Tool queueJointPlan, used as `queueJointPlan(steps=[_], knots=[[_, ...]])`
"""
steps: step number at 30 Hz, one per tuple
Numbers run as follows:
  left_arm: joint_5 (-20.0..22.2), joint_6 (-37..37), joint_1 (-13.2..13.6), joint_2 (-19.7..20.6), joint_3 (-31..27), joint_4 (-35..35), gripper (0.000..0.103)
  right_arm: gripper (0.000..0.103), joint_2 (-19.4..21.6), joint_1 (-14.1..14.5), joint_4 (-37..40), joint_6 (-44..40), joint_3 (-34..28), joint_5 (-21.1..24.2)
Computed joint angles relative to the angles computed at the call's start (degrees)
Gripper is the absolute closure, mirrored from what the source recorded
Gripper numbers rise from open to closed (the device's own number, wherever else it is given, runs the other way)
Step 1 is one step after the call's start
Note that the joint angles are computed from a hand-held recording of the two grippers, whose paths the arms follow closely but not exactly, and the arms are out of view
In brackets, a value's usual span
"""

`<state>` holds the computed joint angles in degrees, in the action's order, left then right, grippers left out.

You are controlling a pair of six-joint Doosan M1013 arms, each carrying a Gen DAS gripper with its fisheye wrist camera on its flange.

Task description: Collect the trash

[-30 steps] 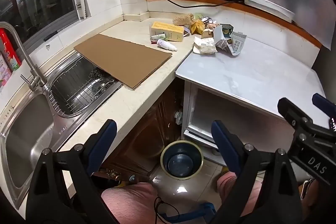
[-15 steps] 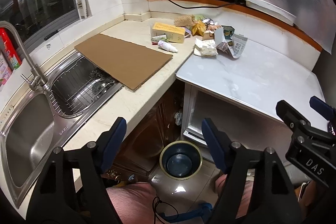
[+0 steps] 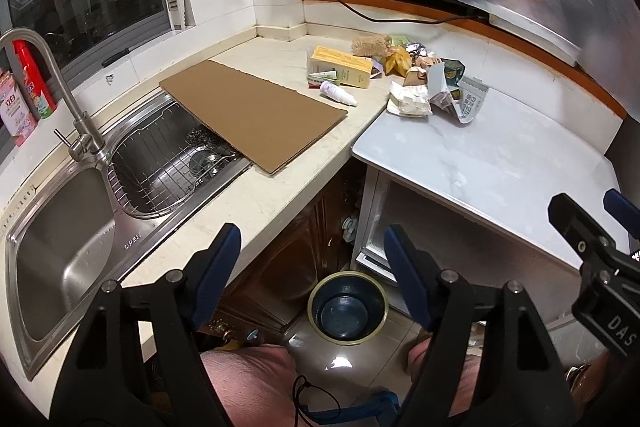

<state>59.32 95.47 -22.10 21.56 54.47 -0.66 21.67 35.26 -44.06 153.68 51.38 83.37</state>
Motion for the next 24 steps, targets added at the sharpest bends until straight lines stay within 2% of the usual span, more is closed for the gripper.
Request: queueJointPlan(steps=[5,11,17,19,21,24], knots=[[-1.1,0.7,-0.3,-0.2,0.0,-0.1,0.031,0.008,-0.9,0.0,0.2,0.2,0.8,-1.1],[0.0,2.2,-0.2,0.1,-1.2,-2.6,0.031,0.008,-1.8,-0.3,-0.1,0.3,1.5,-2.5],[-5.3,3.3,-0.9,-1.3,0.7,-1.8,0.031,0.008,-2.8,-1.2,1.7,0.4,2.1,-5.3],[-6.5,3.6,-1.2,-1.5,0.8,-1.1,0.031,0.011,-2.9,-1.4,1.7,0.0,2.0,-5.5],[-6.2,3.9,-1.3,-1.2,0.1,-1.5,0.031,0.016,-2.7,-1.5,1.5,-0.9,1.7,-5.4],[-2.6,5.7,-0.9,0.2,-2.7,-4.4,0.031,0.023,-2.4,-2.1,3.0,-2.4,1.1,-5.9]])
